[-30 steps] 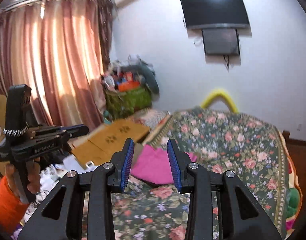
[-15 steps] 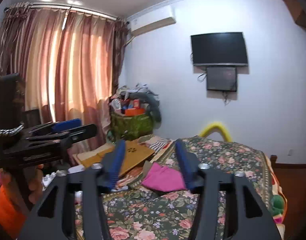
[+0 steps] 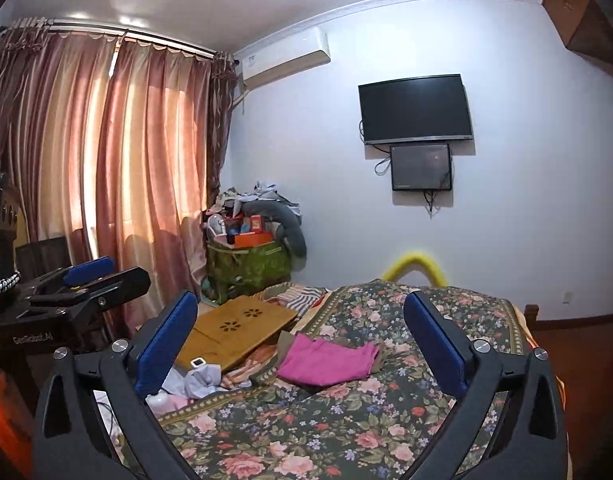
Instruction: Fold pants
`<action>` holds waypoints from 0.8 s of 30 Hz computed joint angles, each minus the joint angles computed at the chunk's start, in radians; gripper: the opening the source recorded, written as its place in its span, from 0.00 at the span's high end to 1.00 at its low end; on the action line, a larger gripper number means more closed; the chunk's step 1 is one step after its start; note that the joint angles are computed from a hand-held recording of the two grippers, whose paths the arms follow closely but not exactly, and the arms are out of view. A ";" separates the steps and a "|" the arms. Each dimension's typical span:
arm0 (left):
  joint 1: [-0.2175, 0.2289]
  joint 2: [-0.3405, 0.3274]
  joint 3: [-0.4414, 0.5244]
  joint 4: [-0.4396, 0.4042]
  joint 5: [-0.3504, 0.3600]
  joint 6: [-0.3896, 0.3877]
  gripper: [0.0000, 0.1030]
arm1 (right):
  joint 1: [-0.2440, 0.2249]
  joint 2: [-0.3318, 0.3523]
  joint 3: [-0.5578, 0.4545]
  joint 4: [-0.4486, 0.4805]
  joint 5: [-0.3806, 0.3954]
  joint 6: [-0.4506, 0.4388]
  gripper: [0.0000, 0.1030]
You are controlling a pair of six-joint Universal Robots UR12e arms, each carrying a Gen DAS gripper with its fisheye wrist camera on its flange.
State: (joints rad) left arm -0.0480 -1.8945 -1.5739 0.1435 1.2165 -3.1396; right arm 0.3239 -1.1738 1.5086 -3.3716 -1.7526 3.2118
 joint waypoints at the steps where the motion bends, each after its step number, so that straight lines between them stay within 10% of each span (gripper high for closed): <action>1: -0.001 0.000 -0.001 0.000 0.005 -0.002 0.00 | 0.000 0.001 -0.002 0.003 -0.004 0.002 0.00; 24: -0.010 -0.017 0.013 -0.035 0.044 0.001 0.00 | 0.003 -0.014 0.025 0.021 -0.022 0.030 0.00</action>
State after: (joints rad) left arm -0.0575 -1.9118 -1.5610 0.1083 1.2610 -3.1390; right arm 0.3270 -1.1877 1.5338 -3.3506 -1.7750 3.2422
